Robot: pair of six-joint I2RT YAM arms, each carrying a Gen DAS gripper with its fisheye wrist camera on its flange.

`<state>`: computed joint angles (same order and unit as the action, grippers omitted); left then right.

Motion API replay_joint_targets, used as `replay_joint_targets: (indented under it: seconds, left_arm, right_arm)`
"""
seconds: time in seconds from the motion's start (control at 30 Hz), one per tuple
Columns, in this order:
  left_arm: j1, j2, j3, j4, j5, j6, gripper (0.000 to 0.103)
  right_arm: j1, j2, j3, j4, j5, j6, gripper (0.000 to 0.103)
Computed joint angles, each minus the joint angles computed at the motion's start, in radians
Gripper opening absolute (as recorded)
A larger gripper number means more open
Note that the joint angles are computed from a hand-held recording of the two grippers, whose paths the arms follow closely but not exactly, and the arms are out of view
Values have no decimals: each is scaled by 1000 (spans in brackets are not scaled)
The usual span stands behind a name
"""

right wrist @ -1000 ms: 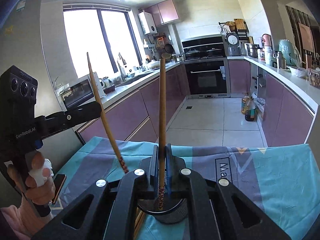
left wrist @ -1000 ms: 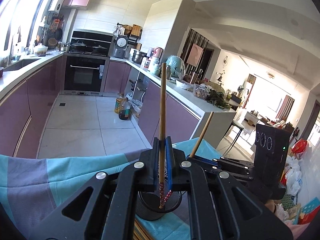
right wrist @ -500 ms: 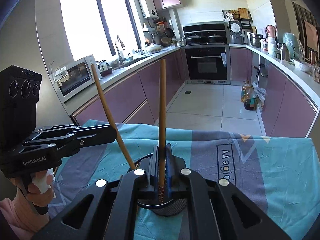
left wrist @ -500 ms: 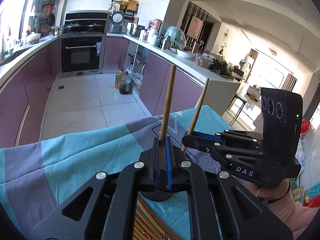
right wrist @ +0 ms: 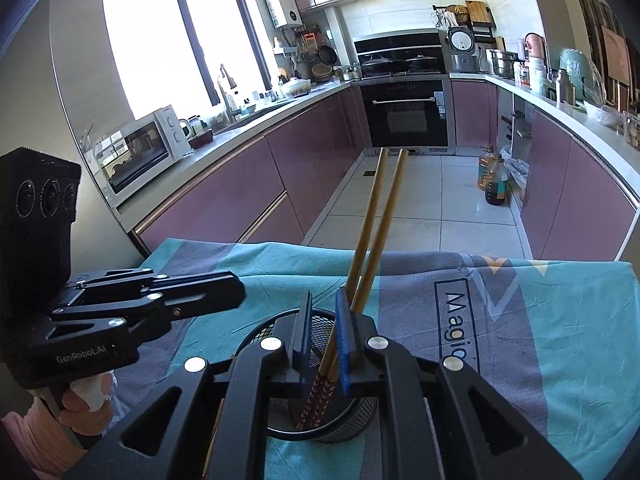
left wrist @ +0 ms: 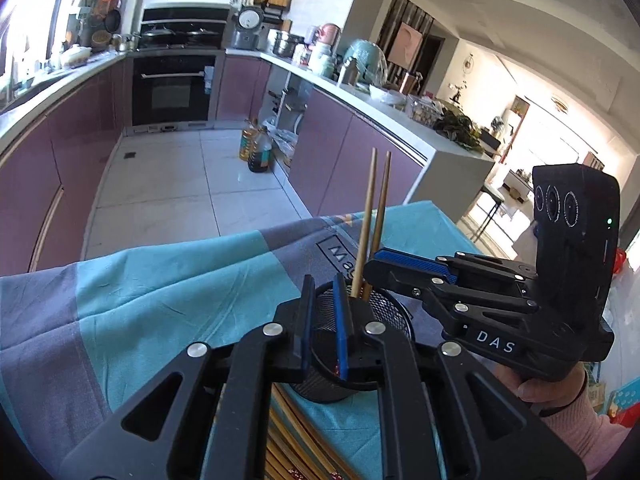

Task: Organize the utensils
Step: 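Lower both chopsticks into the mesh cup and open both tools, then withdraw both tools from the cup back toward the chopstick pile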

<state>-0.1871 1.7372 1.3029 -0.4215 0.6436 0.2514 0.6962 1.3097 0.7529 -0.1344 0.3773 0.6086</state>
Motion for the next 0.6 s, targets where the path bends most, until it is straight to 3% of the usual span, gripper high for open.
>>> replay_joint_targets:
  seconds: [0.13, 0.3, 0.6]
  left_arm:
    - [54, -119, -165, 165, -4, -46, 36]
    - [142, -222, -320, 252, 2, 3, 47]
    - [231, -180, -464, 200, -55, 189, 47]
  right_arm:
    - [58, -55, -25, 4, 53, -3, 23]
    - [230, -125, -51, -10, 128, -46, 34]
    - [335, 45, -81, 20, 83, 82, 36]
